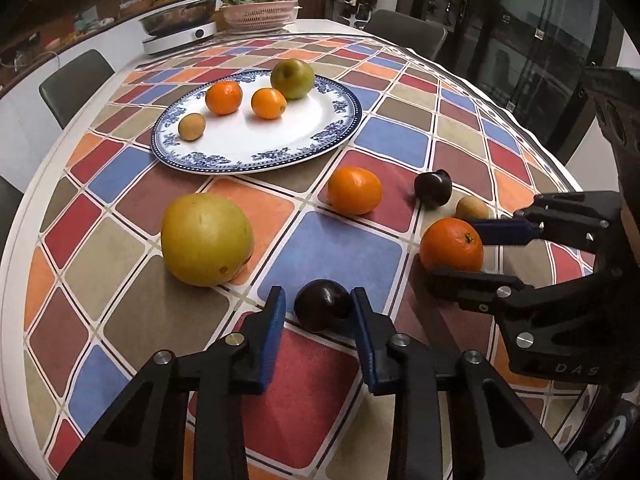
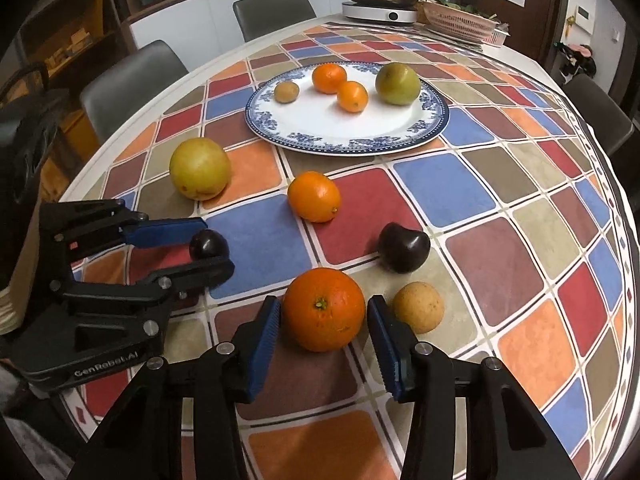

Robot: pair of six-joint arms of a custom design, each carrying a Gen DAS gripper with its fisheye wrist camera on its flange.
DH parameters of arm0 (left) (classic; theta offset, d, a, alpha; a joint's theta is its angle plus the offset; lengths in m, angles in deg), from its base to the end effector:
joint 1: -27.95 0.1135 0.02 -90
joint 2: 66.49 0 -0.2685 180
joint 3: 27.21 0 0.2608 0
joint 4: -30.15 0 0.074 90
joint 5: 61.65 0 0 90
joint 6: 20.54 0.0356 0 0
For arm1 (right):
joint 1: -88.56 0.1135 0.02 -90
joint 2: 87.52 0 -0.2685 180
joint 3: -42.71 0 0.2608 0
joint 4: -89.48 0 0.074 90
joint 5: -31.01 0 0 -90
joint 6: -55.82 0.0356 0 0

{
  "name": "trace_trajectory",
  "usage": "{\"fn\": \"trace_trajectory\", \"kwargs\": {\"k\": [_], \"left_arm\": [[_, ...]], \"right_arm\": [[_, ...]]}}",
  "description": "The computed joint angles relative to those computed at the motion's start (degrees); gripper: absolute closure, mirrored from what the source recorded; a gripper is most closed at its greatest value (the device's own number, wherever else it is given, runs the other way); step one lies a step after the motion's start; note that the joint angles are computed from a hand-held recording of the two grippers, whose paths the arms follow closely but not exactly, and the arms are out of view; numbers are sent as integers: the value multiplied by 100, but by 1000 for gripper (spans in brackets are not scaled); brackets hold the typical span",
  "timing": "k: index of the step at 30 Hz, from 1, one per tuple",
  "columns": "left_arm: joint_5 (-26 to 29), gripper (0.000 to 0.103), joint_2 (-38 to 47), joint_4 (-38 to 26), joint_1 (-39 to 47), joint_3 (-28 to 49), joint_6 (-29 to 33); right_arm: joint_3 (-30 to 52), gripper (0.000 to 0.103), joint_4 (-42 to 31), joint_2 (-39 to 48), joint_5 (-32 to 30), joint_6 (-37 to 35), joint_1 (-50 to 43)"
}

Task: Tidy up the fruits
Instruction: 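Reach the left tool toward a dark plum while the right tool reaches a large mandarin, then close the left tool on the dark plum while the right tool grasps the large mandarin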

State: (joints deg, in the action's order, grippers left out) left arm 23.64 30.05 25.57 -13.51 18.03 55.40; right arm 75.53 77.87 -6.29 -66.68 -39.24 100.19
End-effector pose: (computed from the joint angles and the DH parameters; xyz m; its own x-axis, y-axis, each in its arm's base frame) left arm 0.2081 -0.1799 0.0861 -0.7537 0.3429 -0.5606 0.4559 0.8873 -0.0703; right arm 0.2016 0.0464 0.0891 -0.8217 -0.2584 -0.5080 -0.3391 0.9381 0.0714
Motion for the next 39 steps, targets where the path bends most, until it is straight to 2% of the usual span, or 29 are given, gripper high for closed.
{"fn": "trace_trajectory", "kwargs": {"k": [11,16,22,28,33,39], "left_arm": [[-20,71,95,42,5,72,-42],[-104,76,71,70,13,32,-77],[-165,76,-346,-46,-8,-117,-260],[-258,76,-991,-333,-40,-161,-272],[-324,76,-1427,-599,24,-8,-74],[-326,76,-1562,-788,211,352,187]], "right_arm": [[-31,61,137,80,-90,1,-50],[-32,61,156,82,-140,40,-98],[-87,62,70,-166,-271,122,-181],[-67,62,-340,-843,-426,149,-215],[151,62,-691,-1270,-607,92,-308],[579,62,-840,-1307,-700,25,-422]]}}
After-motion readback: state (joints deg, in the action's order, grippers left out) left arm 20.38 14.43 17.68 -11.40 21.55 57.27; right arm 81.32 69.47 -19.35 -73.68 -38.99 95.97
